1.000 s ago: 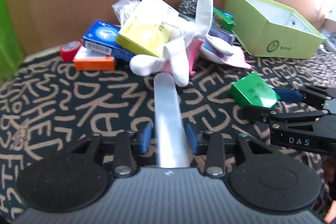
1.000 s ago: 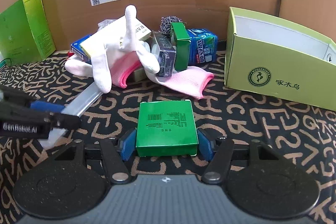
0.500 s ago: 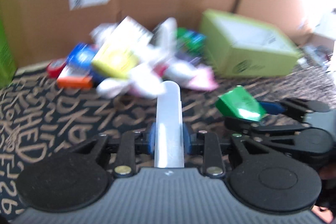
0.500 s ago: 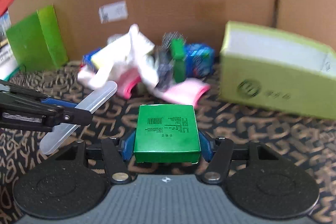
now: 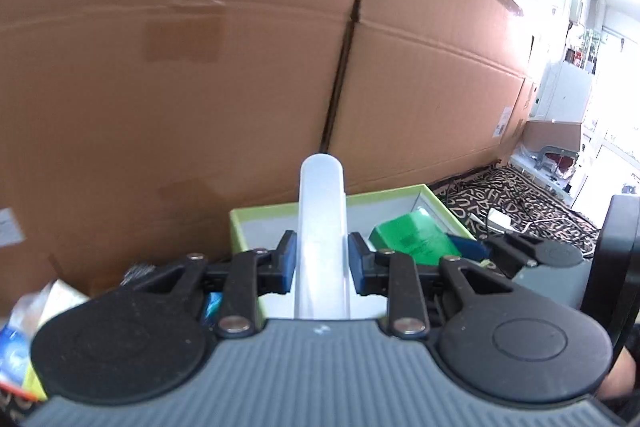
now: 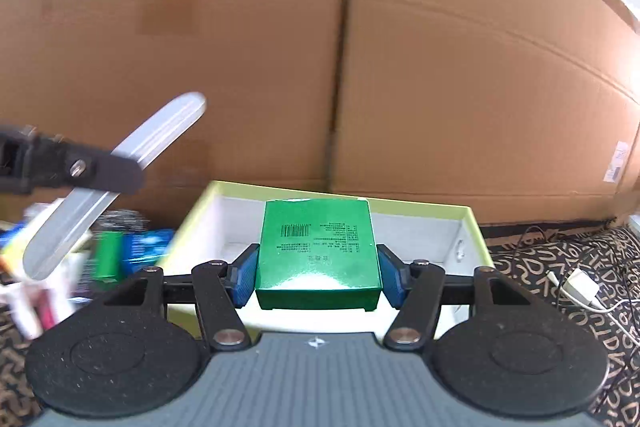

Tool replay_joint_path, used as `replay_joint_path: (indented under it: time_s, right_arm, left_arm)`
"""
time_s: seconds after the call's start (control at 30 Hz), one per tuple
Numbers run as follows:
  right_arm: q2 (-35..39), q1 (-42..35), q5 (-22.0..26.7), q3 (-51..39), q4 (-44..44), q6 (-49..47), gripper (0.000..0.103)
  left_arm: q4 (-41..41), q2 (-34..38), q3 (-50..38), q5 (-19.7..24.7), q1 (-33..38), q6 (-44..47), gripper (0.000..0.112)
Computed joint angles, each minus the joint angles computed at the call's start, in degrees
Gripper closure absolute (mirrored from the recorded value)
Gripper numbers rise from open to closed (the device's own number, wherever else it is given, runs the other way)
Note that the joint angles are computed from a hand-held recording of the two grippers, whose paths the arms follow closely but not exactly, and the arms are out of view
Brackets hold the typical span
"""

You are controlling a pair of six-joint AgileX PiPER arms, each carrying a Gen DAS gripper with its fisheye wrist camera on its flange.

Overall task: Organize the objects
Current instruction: 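Grasp the green box with the right tool while the left tool grasps the clear tube, drop both into shoebox, then grasp the silver strip with the right tool while the left tool grasps the yellow-green medicine box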

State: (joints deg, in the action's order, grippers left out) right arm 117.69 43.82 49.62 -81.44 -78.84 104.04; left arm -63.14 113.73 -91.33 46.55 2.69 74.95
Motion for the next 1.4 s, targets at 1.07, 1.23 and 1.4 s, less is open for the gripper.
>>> replay_joint_path:
  time_s: [1.07, 1.23, 1.4]
  right_arm:
    - [-3.7, -5.8, -13.5, 7.4, 18.6, -13.1, 0.028]
    - [-8.3, 2.6, -4.4, 10.4, 6.7, 1.1, 0.025]
    - [-6.3, 10.8, -0.5, 8.2, -0.1, 9.3, 0.020]
  left_arm:
    - [-21.4, -1.3, 17.7, -10.8, -3.1, 22.8, 0.009]
    - [-21.2, -10.3, 24.1, -7.7, 5.7, 23.8, 0.009]
    - [-17.5, -15.2, 29.0, -4.2, 16.6, 24.5, 0.009]
